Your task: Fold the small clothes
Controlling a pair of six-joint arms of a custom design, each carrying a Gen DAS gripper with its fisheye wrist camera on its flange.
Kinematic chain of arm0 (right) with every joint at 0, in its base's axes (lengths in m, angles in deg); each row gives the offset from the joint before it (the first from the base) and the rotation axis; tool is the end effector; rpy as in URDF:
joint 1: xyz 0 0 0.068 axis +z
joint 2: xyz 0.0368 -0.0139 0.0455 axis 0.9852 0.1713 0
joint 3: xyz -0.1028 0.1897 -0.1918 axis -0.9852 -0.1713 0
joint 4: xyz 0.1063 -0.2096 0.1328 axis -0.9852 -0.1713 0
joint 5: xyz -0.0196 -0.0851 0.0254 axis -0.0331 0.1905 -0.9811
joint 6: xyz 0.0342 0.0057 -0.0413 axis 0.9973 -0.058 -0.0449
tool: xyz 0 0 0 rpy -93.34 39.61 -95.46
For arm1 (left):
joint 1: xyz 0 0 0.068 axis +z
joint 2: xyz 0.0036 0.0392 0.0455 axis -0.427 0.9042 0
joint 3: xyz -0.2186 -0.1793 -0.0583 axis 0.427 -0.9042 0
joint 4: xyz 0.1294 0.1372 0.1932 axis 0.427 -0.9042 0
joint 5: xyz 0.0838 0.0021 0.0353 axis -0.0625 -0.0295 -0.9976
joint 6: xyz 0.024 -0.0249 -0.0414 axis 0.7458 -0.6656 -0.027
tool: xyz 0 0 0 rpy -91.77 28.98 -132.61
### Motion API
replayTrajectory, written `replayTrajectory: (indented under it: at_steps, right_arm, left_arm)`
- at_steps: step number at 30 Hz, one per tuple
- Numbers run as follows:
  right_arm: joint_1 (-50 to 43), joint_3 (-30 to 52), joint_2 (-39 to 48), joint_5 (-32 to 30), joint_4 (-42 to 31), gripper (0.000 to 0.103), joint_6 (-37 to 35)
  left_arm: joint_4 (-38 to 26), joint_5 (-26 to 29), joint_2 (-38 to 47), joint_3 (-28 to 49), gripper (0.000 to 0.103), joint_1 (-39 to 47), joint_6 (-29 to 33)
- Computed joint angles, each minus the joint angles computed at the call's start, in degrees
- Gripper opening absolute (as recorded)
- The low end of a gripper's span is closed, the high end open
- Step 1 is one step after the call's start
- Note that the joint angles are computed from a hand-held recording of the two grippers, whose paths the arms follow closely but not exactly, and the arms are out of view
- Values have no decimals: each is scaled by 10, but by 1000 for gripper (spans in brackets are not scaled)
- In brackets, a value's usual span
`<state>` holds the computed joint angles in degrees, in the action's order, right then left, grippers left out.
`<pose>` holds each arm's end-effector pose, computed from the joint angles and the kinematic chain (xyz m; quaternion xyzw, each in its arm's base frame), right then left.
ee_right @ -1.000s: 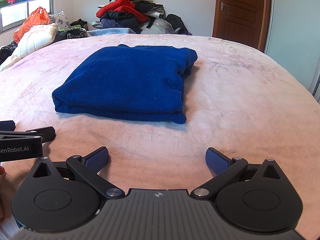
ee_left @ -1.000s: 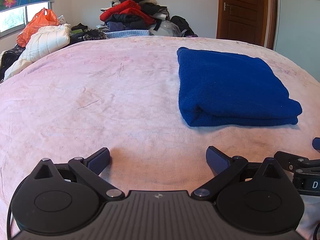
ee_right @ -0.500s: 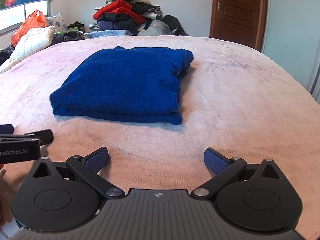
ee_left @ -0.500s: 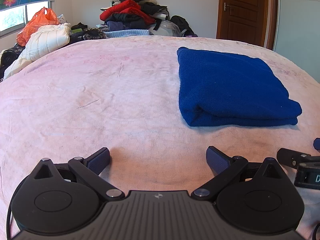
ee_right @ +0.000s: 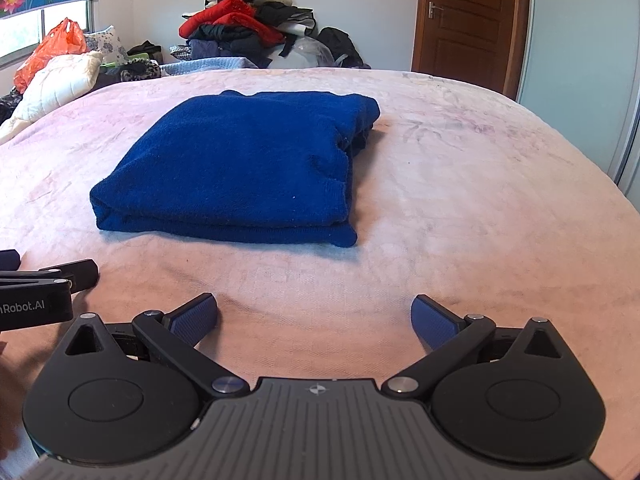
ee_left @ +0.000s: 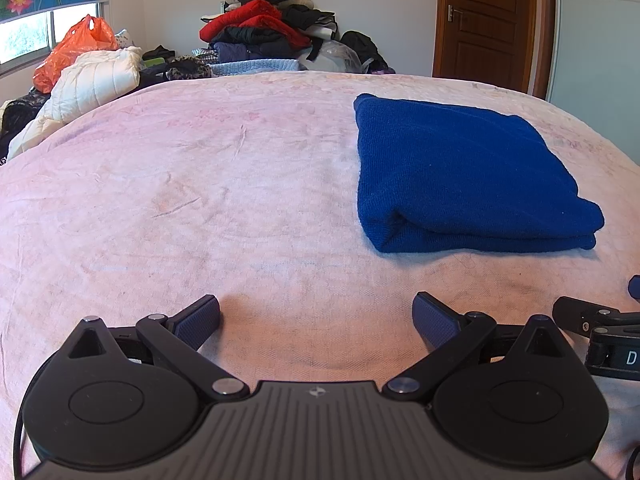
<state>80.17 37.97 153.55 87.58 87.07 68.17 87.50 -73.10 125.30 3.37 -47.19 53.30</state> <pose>0.2244 -0.0066 0.0467 0.0953 0.8967 -0.0608 0.4279 0.2684 -0.1038 0.0518 0.1165 0.8917 -0.0508 0.4343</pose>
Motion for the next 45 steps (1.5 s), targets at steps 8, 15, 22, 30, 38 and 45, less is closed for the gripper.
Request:
replayTrajectory:
  at_steps: [8, 15, 22, 30, 38, 45]
  right_arm:
    - [1, 0, 1, 0, 1, 103, 1]
    - [1, 0, 1, 1, 1, 103, 1]
    - [2, 0, -3, 10, 3, 102, 20]
    - [1, 11, 8, 14, -2, 103, 8]
    - [2, 9, 8, 13, 0, 103, 8]
    - [3, 9, 8, 13, 1, 103, 9]
  left_arm:
    - [0, 0, 0, 0, 103, 0, 0]
    - [1, -1, 1, 1, 103, 0, 1]
    - [1, -1, 2, 1, 103, 0, 1]
    - [3, 0, 5, 2, 103, 1, 0]
    - [0, 1, 3, 2, 103, 0, -2]
    - [1, 1, 3, 2, 103, 1, -2]
